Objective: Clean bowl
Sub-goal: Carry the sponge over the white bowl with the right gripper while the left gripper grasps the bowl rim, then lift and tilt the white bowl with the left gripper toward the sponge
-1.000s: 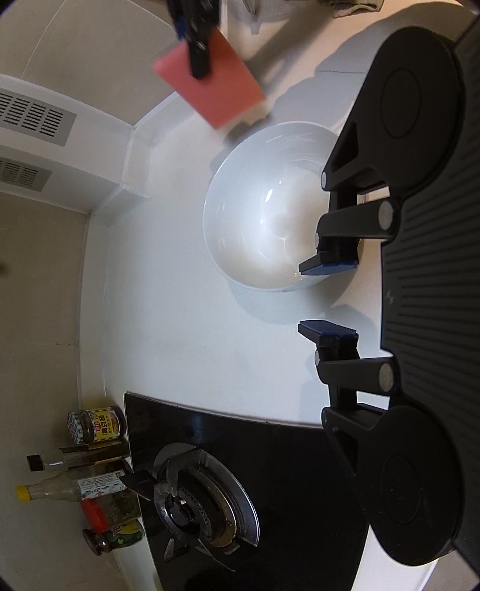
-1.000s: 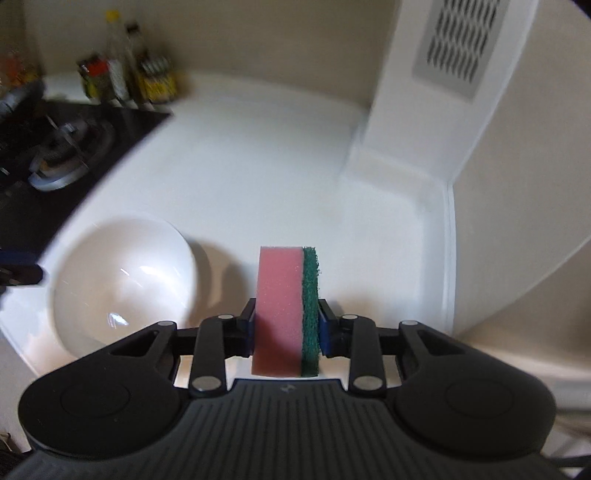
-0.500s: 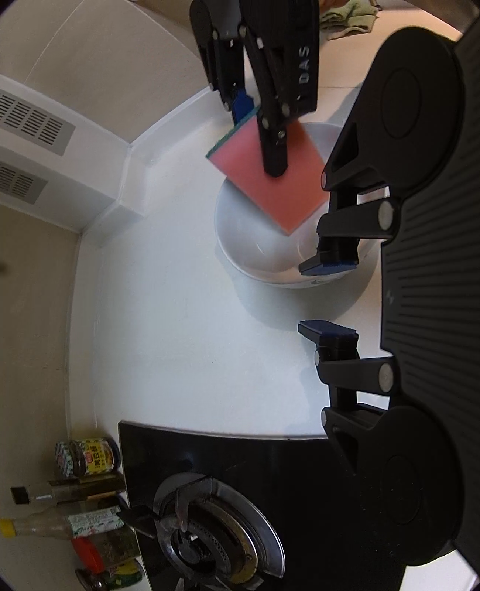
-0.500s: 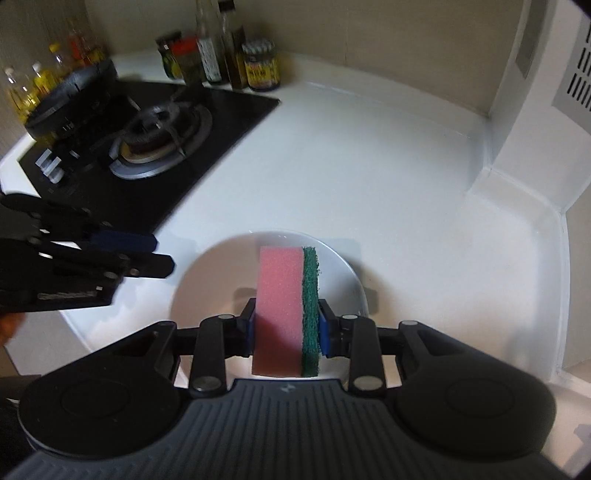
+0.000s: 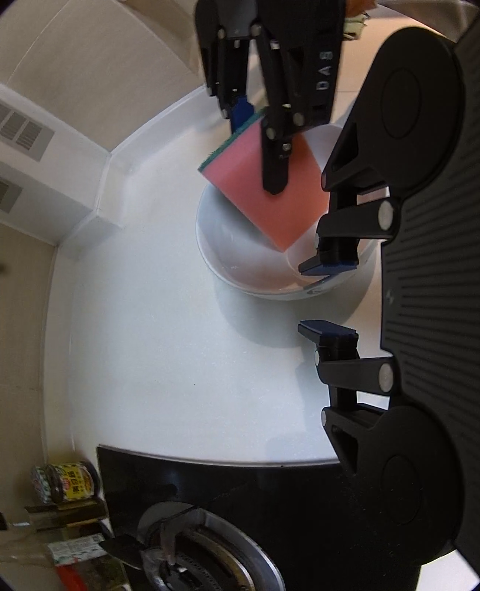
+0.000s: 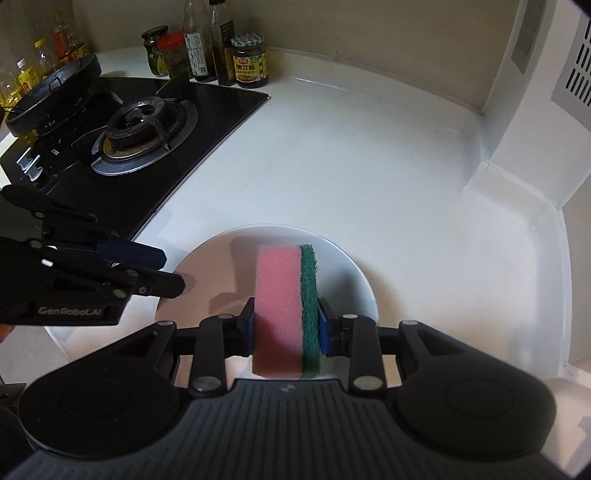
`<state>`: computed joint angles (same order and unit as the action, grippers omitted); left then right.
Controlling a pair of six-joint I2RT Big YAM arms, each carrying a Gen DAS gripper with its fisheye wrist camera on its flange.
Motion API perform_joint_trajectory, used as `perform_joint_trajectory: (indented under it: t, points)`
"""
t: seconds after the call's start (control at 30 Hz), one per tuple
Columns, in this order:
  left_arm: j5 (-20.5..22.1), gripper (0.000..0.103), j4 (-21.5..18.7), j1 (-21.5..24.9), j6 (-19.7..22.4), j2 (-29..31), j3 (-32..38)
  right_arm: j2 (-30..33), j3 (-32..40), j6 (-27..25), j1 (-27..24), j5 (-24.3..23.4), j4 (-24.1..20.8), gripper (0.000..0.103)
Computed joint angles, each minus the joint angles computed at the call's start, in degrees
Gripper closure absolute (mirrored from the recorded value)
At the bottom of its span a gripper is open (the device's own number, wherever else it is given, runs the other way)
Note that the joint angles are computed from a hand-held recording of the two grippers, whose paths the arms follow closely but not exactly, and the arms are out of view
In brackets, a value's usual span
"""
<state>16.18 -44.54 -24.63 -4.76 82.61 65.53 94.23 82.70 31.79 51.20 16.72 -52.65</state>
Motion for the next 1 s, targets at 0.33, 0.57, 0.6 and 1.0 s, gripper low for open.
perform_joint_trajectory:
  t: [0.33,0.57,0.6,1.0]
  points:
    - [-1.3,0.094,-3.8,-0.9,0.7,4.3,4.3,-1.6,-2.3,-3.4,-1.3,-3.3,3.1,0.075]
    - [-3.3,0.095,-4.7,-1.7,3.2,5.2,5.6,-2.1,-4.2,-3.1,-1.4,-2.9,6.8,0.075]
    - [-3.3,0.095,-4.5,-1.7,3.1,5.3,5.7,-1.9,-4.0,-3.5,-1.4,-3.0,7.1,0.075]
    - [-2.3,0.096,-4.5,-1.2,5.3,6.4,6.6,-0.4,0.0,-12.0,-1.5,-4.7,0.2,0.076]
